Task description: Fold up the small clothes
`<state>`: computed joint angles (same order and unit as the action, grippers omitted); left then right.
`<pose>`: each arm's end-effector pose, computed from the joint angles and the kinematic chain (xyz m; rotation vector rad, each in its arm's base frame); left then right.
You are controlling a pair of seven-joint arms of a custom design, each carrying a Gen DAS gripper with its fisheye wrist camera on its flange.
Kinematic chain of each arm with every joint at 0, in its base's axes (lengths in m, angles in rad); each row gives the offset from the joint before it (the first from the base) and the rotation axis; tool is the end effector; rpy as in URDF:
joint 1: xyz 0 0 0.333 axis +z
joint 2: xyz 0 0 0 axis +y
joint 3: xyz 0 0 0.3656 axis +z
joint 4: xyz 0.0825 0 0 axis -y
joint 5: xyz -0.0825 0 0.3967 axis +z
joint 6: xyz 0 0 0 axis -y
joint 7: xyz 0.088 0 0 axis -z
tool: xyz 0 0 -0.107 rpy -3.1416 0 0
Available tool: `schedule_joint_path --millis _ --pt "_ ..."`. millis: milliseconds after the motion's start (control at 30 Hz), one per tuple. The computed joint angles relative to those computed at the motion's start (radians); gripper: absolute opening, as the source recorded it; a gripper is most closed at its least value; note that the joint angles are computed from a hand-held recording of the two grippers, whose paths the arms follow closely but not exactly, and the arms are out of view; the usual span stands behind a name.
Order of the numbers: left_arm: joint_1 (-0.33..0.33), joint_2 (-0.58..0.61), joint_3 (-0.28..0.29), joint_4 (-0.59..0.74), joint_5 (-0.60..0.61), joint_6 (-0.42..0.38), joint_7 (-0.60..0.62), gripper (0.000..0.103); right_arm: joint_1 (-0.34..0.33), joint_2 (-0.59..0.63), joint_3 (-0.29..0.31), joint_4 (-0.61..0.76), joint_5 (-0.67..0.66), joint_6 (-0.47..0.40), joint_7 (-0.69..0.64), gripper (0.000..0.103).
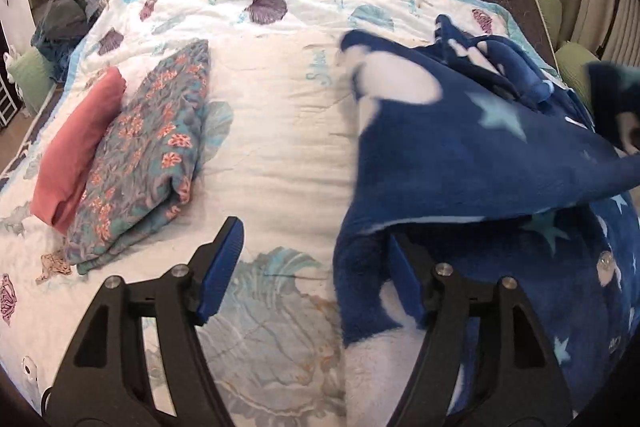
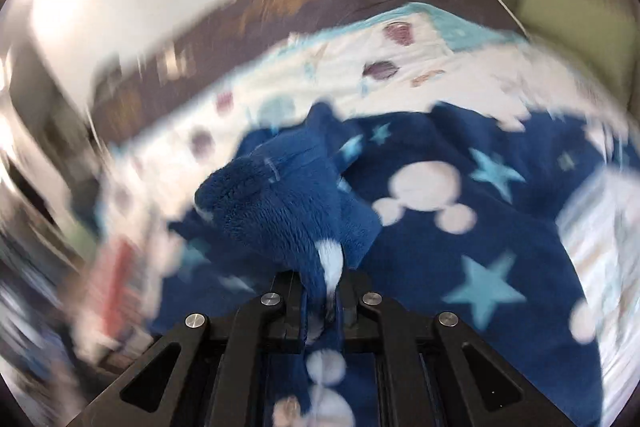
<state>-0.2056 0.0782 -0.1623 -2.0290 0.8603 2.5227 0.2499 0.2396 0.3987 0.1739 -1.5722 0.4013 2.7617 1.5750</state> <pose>0.5728 -0.2261 0.4947 -2.0377 1.4370 -0.5525 0.7037 0.2641 0.5461 -1.6691 1.5800 -0.1625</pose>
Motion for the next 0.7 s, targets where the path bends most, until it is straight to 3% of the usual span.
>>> schedule_joint_path --millis 67,100,200,267,367,533,600,700 --pt "-0.016 0.003 -0.008 0.015 0.041 -0.044 -0.015 0.071 -0.114 -0.054 0.087 -0.095 0.207 0.019 -0.100 0.011" --pt "-0.030 0.009 -0.014 0.026 0.071 -0.090 -0.019 0.071 -0.123 -0.066 0.084 -0.116 0.241 0.001 -0.119 0.016" --pt "-0.029 0.019 -0.011 0.035 0.055 -0.111 0.012 0.071 -0.117 -0.072 0.020 -0.158 0.242 -0.112 -0.084 0.028" --pt "-0.021 0.005 -0.006 0.016 0.031 -0.080 0.005 0.071 -0.173 -0.073 0.050 -0.179 0.410 -0.147 -0.159 0.026" --pt "-0.010 -0.016 -0.003 -0.007 0.020 -0.049 -0.028 0.071 -0.205 -0.100 0.046 -0.205 0.579 -0.186 -0.227 0.029" --pt "-0.004 -0.032 -0.010 -0.019 0.055 -0.044 -0.111 0.071 -0.167 -0.113 -0.008 -0.194 0.611 -0.203 -0.275 0.053" --pt "-0.001 -0.033 -0.012 -0.021 0.049 -0.050 -0.132 0.073 -0.142 -0.073 -0.028 -0.132 0.548 -0.230 -0.244 0.064" --pt "0.017 -0.029 -0.007 -0.041 -0.031 -0.006 -0.119 0.074 -0.101 -0.004 -0.055 -0.035 0.389 -0.259 -0.165 0.062"
